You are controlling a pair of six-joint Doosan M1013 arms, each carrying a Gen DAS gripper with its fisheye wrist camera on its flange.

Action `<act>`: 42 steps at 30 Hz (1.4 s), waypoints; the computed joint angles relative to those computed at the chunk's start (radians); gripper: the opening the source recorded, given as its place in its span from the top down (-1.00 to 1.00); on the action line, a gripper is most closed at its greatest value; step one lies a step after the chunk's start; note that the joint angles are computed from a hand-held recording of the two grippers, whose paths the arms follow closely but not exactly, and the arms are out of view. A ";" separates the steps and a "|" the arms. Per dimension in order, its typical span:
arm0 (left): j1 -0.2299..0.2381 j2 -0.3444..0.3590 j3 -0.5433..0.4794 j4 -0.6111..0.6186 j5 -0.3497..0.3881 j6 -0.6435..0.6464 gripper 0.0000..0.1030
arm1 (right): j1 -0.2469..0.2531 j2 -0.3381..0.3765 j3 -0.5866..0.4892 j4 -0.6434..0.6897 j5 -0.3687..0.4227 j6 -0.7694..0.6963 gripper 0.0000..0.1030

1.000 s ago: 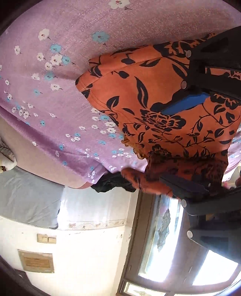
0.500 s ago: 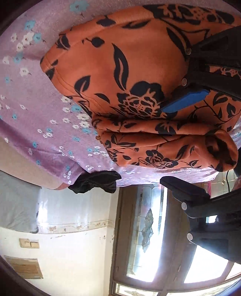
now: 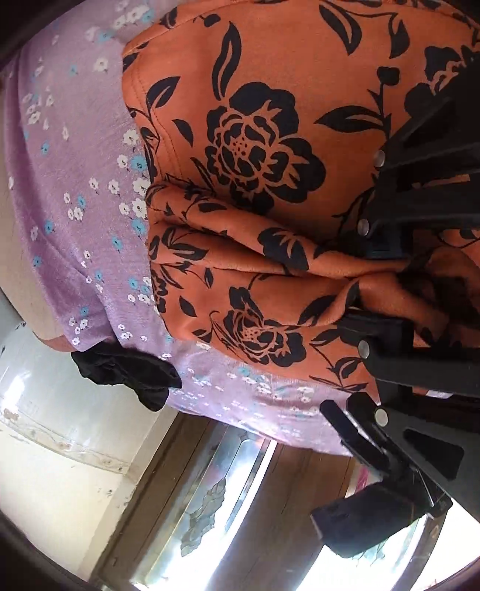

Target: Fold small clothes

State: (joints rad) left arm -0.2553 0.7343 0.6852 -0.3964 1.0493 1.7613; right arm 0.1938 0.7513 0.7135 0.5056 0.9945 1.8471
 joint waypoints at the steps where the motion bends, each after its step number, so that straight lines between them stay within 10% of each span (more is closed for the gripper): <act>1: 0.002 -0.003 0.005 -0.018 -0.007 0.005 -0.65 | 0.000 -0.026 0.035 -0.013 -0.050 -0.004 0.66; 6: 0.002 -0.007 0.011 -0.094 -0.024 0.040 -0.65 | -0.017 -0.147 0.191 -0.107 -0.199 0.013 0.68; 11: -0.029 0.026 -0.033 -0.073 0.050 0.054 -0.65 | -0.038 -0.187 0.273 -0.273 -0.112 0.189 0.67; 16: -0.059 0.039 -0.055 0.003 0.065 0.044 -0.65 | -0.092 -0.173 0.285 -0.054 -0.020 0.168 0.52; 21: -0.060 0.059 -0.089 0.022 0.109 0.024 -0.66 | -0.116 -0.217 0.361 0.049 -0.210 0.126 -0.56; 26: -0.057 0.053 -0.076 0.008 0.098 0.040 -0.66 | -0.139 -0.146 0.283 0.201 -0.211 0.058 -0.41; 33: -0.068 0.014 -0.002 0.048 0.002 0.080 -0.66 | -0.117 -0.051 0.114 -0.001 -0.145 0.130 0.40; 37: -0.078 0.005 0.015 0.088 -0.026 0.061 -0.67 | -0.079 -0.056 0.080 -0.208 -0.195 0.123 0.54; 42: -0.087 0.012 0.018 0.138 -0.021 0.006 -0.82 | -0.081 0.050 -0.077 -0.366 0.061 0.263 0.56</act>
